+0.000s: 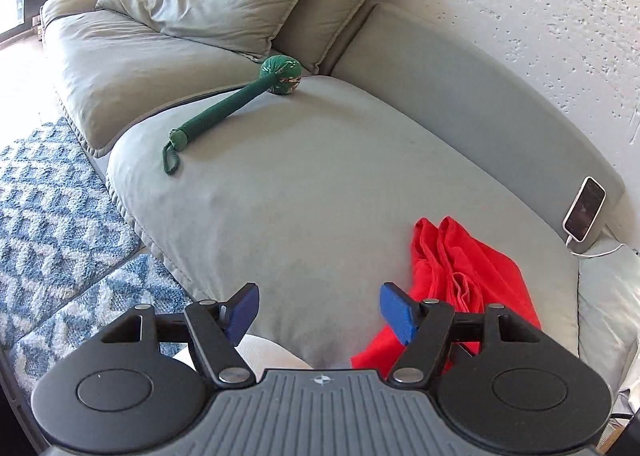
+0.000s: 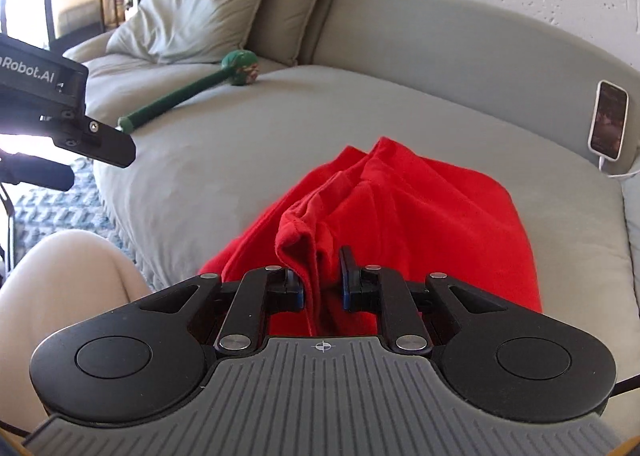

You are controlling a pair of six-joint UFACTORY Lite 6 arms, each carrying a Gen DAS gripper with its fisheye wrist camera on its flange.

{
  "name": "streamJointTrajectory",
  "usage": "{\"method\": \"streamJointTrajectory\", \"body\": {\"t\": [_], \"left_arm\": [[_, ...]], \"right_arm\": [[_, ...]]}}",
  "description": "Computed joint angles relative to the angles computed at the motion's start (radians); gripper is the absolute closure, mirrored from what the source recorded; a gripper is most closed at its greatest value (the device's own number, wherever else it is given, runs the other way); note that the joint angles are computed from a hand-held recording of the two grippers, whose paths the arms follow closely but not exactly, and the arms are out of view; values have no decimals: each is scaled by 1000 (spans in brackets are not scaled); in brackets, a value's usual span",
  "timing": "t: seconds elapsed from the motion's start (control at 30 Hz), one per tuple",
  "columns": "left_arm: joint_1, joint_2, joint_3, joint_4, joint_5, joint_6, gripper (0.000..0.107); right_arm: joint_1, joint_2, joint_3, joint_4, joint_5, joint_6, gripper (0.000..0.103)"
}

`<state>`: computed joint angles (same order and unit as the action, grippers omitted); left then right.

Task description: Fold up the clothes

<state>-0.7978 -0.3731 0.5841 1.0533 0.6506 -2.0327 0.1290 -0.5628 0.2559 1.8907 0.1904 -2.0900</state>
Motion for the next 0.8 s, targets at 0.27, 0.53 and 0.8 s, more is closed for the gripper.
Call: {"method": "streamJointTrajectory", "body": {"t": [0.27, 0.53, 0.8], "left_arm": [[36, 36, 10, 28, -61, -8, 42], [15, 36, 14, 19, -26, -15, 42], [5, 49, 23, 4, -12, -14, 42]], "right_arm": [[-296, -72, 50, -320, 268, 405, 87], [-185, -82, 52, -344, 219, 437, 87], [-233, -46, 52, -434, 307, 420, 80]]}}
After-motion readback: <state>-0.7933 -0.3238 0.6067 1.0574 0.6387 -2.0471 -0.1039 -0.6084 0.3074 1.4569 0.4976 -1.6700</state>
